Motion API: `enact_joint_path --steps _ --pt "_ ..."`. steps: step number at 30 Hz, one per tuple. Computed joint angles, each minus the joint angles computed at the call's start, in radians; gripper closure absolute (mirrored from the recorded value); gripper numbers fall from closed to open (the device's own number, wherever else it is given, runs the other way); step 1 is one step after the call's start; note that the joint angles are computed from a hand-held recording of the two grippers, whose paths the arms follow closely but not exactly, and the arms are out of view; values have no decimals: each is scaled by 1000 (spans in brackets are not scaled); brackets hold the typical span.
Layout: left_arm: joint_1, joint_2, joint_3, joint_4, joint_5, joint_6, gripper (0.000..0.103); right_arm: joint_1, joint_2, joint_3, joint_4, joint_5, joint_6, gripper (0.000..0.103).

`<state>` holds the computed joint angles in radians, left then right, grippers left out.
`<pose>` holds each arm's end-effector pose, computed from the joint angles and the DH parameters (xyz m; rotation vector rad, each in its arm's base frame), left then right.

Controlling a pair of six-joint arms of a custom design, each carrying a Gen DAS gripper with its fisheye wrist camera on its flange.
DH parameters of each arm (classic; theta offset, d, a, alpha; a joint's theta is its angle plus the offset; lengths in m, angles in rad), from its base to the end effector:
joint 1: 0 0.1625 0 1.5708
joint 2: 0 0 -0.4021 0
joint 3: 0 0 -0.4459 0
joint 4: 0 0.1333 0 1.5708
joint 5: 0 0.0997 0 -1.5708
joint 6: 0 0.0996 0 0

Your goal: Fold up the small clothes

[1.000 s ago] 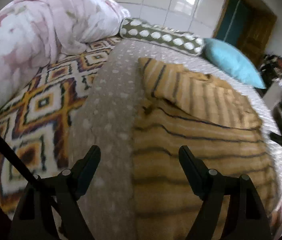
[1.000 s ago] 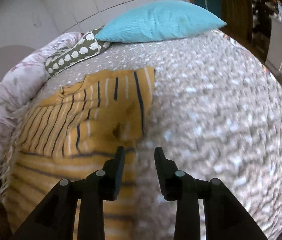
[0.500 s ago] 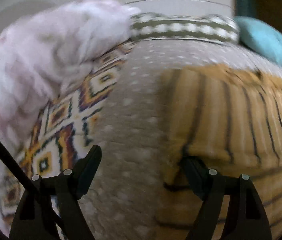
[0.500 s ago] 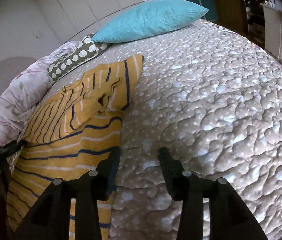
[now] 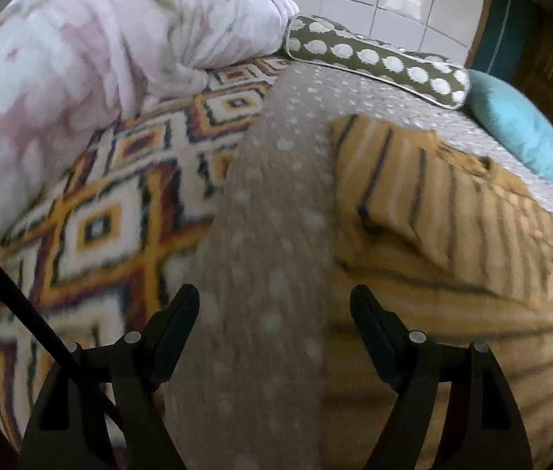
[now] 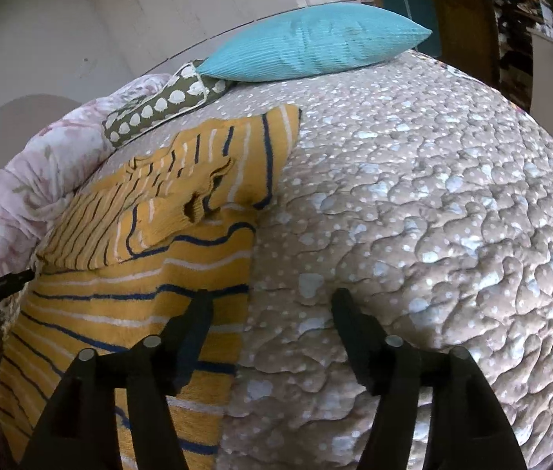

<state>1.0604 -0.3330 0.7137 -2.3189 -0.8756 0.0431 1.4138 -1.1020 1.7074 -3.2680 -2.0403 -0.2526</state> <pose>-0.2748 -0.8942 0.0927 0.5151 2.4224 -0.6539 -0.0181 -0.6786 0.3150 -0.2151 -2.2222 1.2066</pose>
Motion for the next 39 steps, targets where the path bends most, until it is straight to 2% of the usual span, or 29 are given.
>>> enact_joint_path --steps 3,4,6,7,10,13,14,15,17,19,21,23,24,25,26,27,28,29,30,33,35,36,37,38,39 --pt "-16 -117 198 -84 -36 -18 24 15 2 -8 5 -38 -10 35" --pt "-24 -152 262 -125 -39 -14 24 27 2 -6 -31 -42 -23 37" --pt "-38 -201 360 -198 -38 -5 24 38 -7 -4 -58 3 -13 40" --pt "-43 -220 402 -227 -33 -6 24 44 -12 -15 -43 49 -8 40" --pt "-53 -262 493 -289 -34 -38 24 61 17 -92 26 74 -5 40" --pt "-64 -287 571 -372 8 -51 24 75 110 -243 139 -8 -29 45" --pt "-68 -293 592 -394 22 -52 24 73 150 -310 208 -46 -25 48" --pt "-69 -298 606 -401 27 -54 24 70 169 -343 249 -62 -11 65" --pt "-71 -309 626 -410 31 -47 24 66 207 -420 371 -96 8 94" --pt "-72 -313 632 -417 41 -22 24 74 226 -450 366 -119 -53 94" --pt "-70 -318 636 -428 37 -10 24 88 263 -498 320 -209 -99 97" --pt "-60 -326 622 -386 -10 -40 24 96 328 -578 260 -348 -153 98" --pt "-50 -332 612 -347 -53 -65 24 93 338 -593 251 -368 -155 98" --pt "-40 -338 602 -311 -98 -91 24 86 316 -574 275 -347 -116 98" --pt "-27 -342 589 -275 -153 -121 24 78 262 -519 329 -283 -34 96" --pt "-20 -343 582 -256 -188 -138 24 60 198 -445 360 -182 31 88" --pt "-10 -342 568 -232 -230 -152 24 50 151 -385 363 -123 64 81" --pt "-4 -338 555 -217 -262 -156 24 44 116 -333 351 -84 79 68" --pt "2 -332 542 -204 -290 -155 24 37 80 -279 337 -46 91 62" --pt "31 -297 469 -119 -408 -161 24 12 -26 -114 336 47 139 61" --pt "41 -280 442 -95 -450 -157 27 -10 -83 -14 326 97 181 61" --pt "42 -276 437 -88 -463 -153 42 -24 -108 30 311 137 194 61" --pt "45 -273 429 -68 -494 -154 52 -42 -140 90 273 205 205 61" --pt "52 -273 425 -42 -540 -168 69 -53 -163 127 261 253 213 61" --pt "57 -277 432 -36 -568 -182 74 -63 -179 156 257 307 224 61"
